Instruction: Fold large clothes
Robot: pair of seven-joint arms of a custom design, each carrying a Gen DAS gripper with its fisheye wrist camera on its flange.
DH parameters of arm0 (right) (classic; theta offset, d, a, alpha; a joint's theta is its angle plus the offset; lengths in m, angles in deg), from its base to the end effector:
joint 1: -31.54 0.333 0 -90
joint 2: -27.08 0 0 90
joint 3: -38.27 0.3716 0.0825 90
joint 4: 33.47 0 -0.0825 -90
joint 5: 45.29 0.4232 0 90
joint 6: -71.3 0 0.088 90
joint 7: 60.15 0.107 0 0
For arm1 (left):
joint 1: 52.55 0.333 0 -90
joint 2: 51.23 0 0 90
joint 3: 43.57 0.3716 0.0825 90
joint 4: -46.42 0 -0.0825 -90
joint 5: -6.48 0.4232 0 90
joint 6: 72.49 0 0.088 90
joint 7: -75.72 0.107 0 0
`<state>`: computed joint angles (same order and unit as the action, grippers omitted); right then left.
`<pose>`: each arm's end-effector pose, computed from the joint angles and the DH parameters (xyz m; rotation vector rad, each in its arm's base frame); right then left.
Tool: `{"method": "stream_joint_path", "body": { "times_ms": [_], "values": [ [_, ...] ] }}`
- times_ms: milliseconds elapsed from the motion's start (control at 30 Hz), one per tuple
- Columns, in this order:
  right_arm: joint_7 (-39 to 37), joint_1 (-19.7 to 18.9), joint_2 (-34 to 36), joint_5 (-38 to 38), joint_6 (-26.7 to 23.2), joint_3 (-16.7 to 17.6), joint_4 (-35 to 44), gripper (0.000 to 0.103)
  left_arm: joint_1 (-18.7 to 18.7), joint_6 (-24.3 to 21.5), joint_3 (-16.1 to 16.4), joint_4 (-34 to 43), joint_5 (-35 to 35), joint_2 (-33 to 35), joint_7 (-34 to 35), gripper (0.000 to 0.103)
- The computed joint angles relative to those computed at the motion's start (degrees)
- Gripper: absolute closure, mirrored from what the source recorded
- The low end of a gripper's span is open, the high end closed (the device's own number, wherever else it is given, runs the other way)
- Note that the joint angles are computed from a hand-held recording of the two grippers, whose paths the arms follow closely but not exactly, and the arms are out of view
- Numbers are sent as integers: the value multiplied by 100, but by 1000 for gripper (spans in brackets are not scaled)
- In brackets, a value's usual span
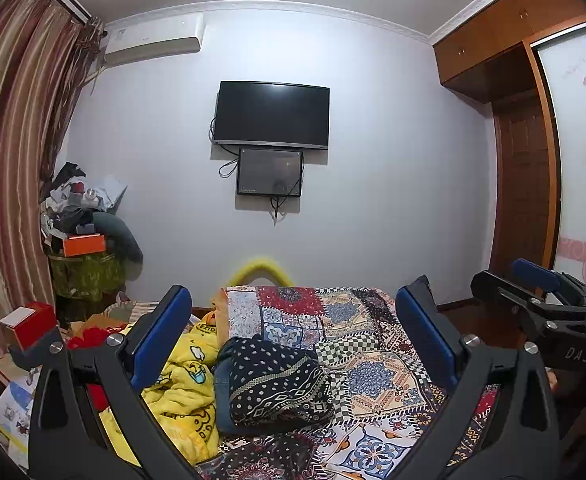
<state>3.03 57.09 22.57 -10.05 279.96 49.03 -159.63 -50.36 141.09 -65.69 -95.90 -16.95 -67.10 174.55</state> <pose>0.4897 0.2726 0.6206 -1.4361 1.0444 -0.8764 0.4591 -0.1323 0.5965 -1.2715 1.3161 -1.2879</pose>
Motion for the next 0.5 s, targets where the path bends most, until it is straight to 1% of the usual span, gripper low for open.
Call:
{"method": "stream_joint_path", "body": {
  "times_ms": [400,500],
  "values": [
    [-5,-40,-68,66,-100,10,-10,0,18,-5,-100,52,-247,47,186,0],
    [-43,-48,-65,117,-99,28,1,0,-45,-20,-37,58,-217,61,116,0]
  ]
}}
